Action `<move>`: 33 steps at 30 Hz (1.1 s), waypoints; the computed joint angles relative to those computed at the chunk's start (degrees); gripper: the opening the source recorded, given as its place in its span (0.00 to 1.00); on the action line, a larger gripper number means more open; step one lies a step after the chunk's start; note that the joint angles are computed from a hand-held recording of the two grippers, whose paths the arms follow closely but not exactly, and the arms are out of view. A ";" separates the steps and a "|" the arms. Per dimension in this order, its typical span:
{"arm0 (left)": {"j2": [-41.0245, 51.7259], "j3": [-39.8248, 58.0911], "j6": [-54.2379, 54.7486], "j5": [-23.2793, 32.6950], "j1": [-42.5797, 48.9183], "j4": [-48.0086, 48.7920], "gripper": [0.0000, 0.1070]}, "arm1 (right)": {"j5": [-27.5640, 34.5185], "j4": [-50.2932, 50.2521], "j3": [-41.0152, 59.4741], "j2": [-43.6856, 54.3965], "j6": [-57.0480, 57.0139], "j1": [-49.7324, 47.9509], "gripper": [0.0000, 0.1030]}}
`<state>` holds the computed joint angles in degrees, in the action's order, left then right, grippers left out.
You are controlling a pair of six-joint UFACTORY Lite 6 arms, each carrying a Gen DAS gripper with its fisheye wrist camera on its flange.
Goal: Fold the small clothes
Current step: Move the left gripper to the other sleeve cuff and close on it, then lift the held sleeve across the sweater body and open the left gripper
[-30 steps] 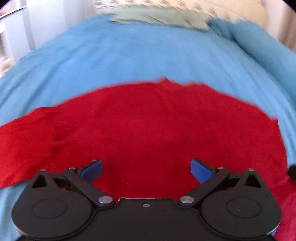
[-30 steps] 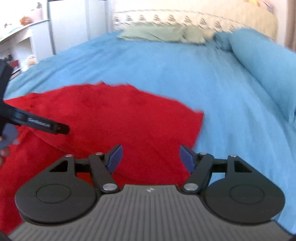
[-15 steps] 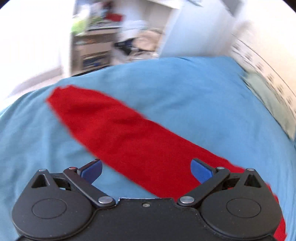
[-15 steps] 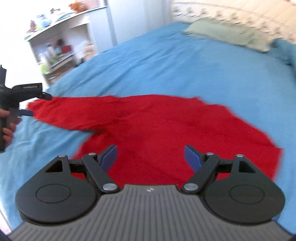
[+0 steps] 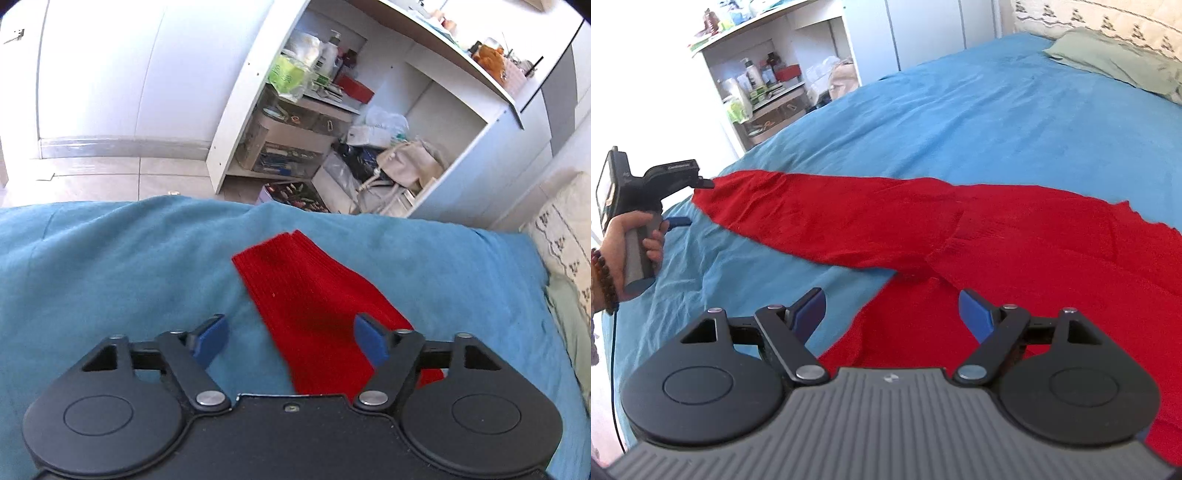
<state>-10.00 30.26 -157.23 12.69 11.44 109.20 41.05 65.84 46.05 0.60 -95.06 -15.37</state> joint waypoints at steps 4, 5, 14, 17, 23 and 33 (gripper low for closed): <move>2.67 0.49 -4.45 3.08 -0.41 4.36 0.56 | -1.64 2.09 -0.94 0.88 -3.23 1.20 0.92; 3.08 0.51 -6.47 3.35 -0.27 6.54 0.56 | -2.28 2.45 -1.06 1.18 -3.54 1.53 0.92; 7.72 4.95 -1.98 1.19 2.40 4.55 0.05 | -7.09 7.16 -1.15 3.33 -5.98 2.62 0.92; 6.62 5.50 5.10 1.32 1.48 -1.46 0.04 | -9.27 9.53 -0.87 4.21 -6.98 2.75 0.92; -1.92 6.81 12.54 0.92 -5.59 -8.17 0.03 | -12.22 12.92 1.69 7.46 -8.19 1.43 0.92; 14.51 38.48 34.42 7.83 -39.88 -27.34 0.03 | -10.61 6.82 6.50 7.49 -2.83 -9.04 0.92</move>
